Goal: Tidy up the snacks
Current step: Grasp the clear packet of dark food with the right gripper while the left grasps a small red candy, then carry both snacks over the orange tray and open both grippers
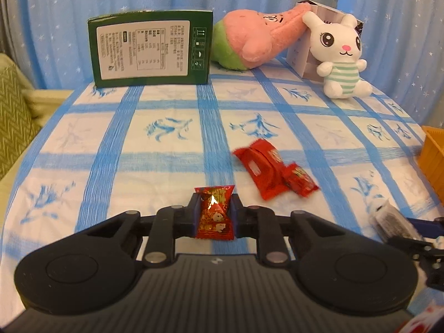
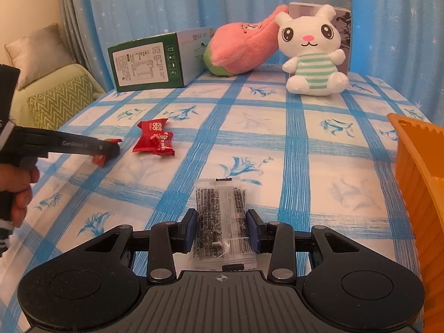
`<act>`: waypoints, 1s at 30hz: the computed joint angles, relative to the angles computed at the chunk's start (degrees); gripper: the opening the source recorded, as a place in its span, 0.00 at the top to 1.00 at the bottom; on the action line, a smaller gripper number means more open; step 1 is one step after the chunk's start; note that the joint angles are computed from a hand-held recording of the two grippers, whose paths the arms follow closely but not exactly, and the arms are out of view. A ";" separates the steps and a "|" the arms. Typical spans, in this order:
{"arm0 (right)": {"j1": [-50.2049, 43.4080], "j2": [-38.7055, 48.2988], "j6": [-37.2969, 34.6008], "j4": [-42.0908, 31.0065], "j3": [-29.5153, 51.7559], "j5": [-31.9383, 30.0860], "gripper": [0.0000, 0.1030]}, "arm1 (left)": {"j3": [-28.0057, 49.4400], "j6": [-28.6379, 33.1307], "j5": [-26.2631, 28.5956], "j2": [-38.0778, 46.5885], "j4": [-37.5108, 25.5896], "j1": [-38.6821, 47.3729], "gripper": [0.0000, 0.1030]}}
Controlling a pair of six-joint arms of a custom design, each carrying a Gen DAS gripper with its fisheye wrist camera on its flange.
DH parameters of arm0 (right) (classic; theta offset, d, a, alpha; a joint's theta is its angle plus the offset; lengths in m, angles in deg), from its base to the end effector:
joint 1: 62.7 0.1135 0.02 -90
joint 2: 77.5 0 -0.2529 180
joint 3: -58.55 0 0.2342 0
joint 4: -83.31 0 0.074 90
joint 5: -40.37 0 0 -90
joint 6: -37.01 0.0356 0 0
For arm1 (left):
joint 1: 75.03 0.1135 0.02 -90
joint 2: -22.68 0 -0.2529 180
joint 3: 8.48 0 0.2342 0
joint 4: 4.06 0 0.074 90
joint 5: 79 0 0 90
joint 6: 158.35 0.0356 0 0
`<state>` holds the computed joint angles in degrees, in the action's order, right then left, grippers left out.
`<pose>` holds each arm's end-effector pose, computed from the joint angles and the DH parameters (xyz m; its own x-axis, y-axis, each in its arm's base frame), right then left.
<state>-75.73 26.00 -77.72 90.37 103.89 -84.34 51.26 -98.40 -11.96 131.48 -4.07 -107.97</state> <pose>0.2651 -0.0405 0.0801 -0.6205 -0.2094 -0.7558 -0.4653 0.8741 0.1398 0.2802 -0.1650 0.0953 -0.6921 -0.1009 -0.7147 -0.0698 0.9949 -0.0730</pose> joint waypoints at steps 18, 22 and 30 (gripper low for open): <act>-24.85 -24.48 -15.92 -35.30 -1.70 -9.90 0.63 | 9.21 -30.31 -16.43 -9.70 -29.26 -31.36 0.82; -33.26 -28.11 -23.96 -48.50 1.72 -12.91 0.63 | 15.38 -35.83 -19.00 -8.92 -37.78 -37.24 0.82; -48.72 -26.74 -43.48 -71.47 9.96 -15.79 0.63 | 25.59 -45.80 -22.07 -6.26 -51.54 -45.92 0.82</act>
<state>-124.45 -0.74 -121.20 18.89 113.85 -100.13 76.85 -144.20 -34.03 125.22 -55.61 -153.89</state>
